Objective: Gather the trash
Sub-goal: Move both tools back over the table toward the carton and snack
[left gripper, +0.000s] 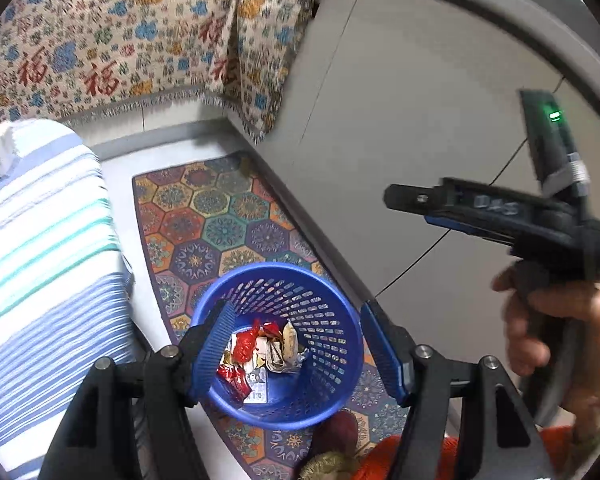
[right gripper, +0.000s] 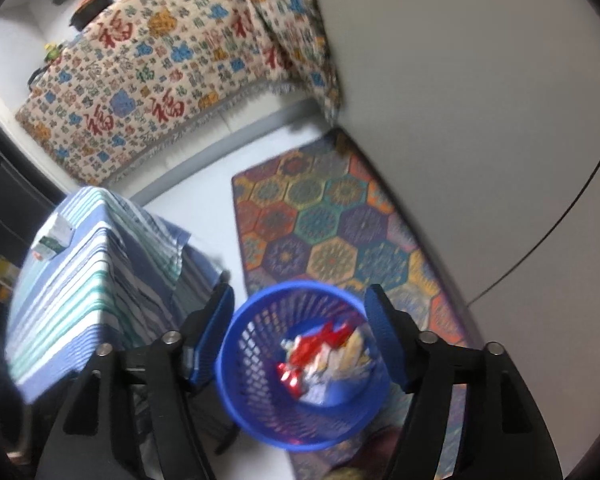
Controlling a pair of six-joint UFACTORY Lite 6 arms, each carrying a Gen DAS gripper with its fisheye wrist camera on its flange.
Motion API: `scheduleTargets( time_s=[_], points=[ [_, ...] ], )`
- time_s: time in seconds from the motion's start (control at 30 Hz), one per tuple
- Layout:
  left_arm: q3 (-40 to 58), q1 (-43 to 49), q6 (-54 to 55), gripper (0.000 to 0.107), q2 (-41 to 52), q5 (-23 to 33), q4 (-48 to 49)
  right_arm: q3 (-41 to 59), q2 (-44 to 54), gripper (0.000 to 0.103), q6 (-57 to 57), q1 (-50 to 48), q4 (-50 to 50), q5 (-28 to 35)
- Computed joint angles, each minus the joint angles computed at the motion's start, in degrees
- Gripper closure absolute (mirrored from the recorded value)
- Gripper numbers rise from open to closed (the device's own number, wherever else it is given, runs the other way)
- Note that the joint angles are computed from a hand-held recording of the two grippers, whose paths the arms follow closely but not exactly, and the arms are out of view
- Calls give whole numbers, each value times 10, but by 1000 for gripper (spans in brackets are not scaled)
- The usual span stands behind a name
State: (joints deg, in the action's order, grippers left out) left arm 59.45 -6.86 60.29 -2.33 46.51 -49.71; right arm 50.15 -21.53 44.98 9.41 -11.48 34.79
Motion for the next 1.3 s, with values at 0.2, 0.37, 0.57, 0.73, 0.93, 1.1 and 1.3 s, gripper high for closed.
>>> scheduleTargets(
  time_s=[0.2, 0.37, 0.57, 0.73, 0.93, 1.1, 1.3],
  points=[
    [23, 151, 51, 32, -67, 103, 23, 72, 29, 19, 181, 143, -187, 59],
    [97, 302, 107, 32, -4, 147, 41, 188, 135, 13, 260, 293, -281, 105],
    [228, 409, 132, 32, 125, 132, 71, 403, 355, 11, 179, 394, -265, 95],
    [335, 448, 132, 32, 228, 104, 87, 531, 480, 11, 111, 418, -223, 90],
    [473, 458, 88, 32, 349, 104, 117, 656, 589, 12, 37, 426, -176, 114],
    [580, 456, 62, 32, 432, 124, 131, 717, 639, 12, -7, 431, -156, 131],
    [692, 452, 44, 32, 510, 154, 145, 759, 672, 12, -32, 434, -150, 134]
  ],
)
